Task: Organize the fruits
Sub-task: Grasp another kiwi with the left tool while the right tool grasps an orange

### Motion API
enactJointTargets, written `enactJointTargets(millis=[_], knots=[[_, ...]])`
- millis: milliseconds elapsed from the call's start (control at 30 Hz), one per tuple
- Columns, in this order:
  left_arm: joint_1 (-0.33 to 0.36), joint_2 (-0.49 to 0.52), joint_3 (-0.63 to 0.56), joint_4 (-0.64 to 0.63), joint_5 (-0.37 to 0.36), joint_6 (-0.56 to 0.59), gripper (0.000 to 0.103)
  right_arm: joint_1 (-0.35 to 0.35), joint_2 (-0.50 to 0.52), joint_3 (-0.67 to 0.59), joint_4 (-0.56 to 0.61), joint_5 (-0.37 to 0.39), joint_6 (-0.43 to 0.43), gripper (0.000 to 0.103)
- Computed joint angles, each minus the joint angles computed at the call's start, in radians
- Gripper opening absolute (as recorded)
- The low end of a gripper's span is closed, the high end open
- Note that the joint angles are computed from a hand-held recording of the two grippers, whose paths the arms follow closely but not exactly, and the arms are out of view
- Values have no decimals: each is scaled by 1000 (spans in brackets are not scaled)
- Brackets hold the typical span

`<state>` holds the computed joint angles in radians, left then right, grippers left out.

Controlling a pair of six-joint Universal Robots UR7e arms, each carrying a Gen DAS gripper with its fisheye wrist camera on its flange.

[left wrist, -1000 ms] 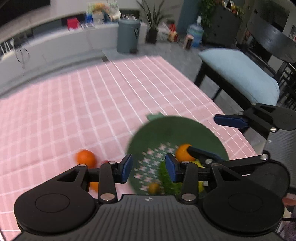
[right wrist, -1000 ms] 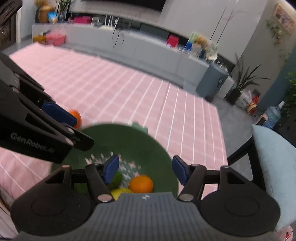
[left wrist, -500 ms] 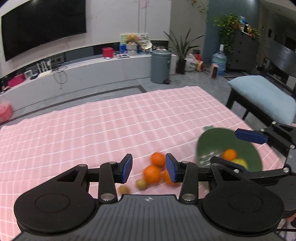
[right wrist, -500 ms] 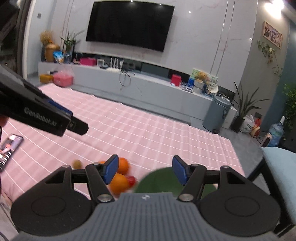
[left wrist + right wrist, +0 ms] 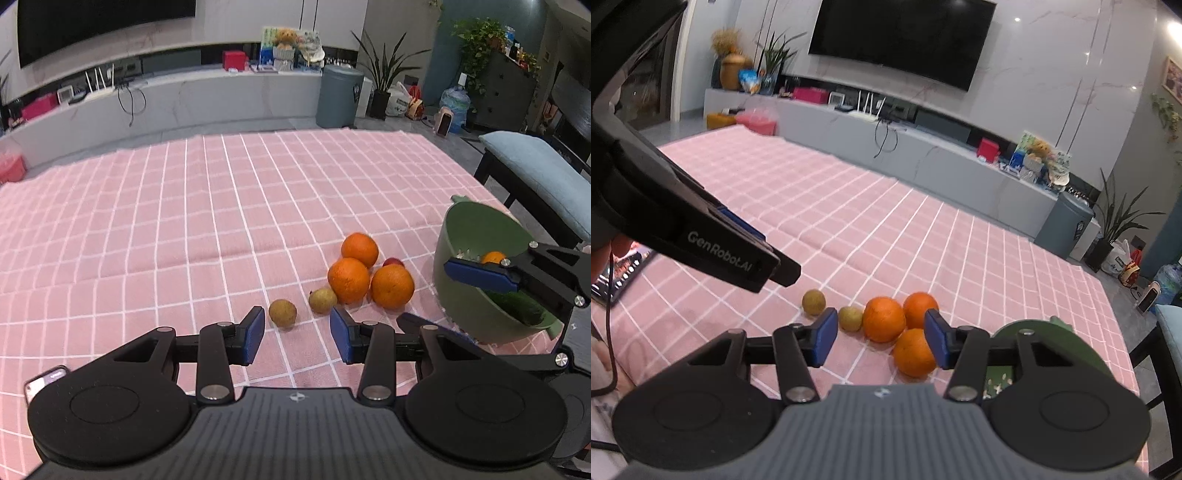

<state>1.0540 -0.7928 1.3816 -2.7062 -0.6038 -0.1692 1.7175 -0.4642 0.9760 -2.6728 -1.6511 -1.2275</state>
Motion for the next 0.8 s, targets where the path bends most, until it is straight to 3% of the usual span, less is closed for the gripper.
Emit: enactJointTargets(millis=[167,300,600,800], knots=[[35,9,-14,14,-53,-10,44,1,66,-90,45,-35,-32,38],[57,25,-42,31,-79,-28,44,3,131,-186,84,-60,-58,37],[88,51,-95,103,-95,-72,44,-1,224,-313,125,-71,-81,37],[95,77,-142,162,-95,-77,38,-3,266,-377,163,-86,-81,37]])
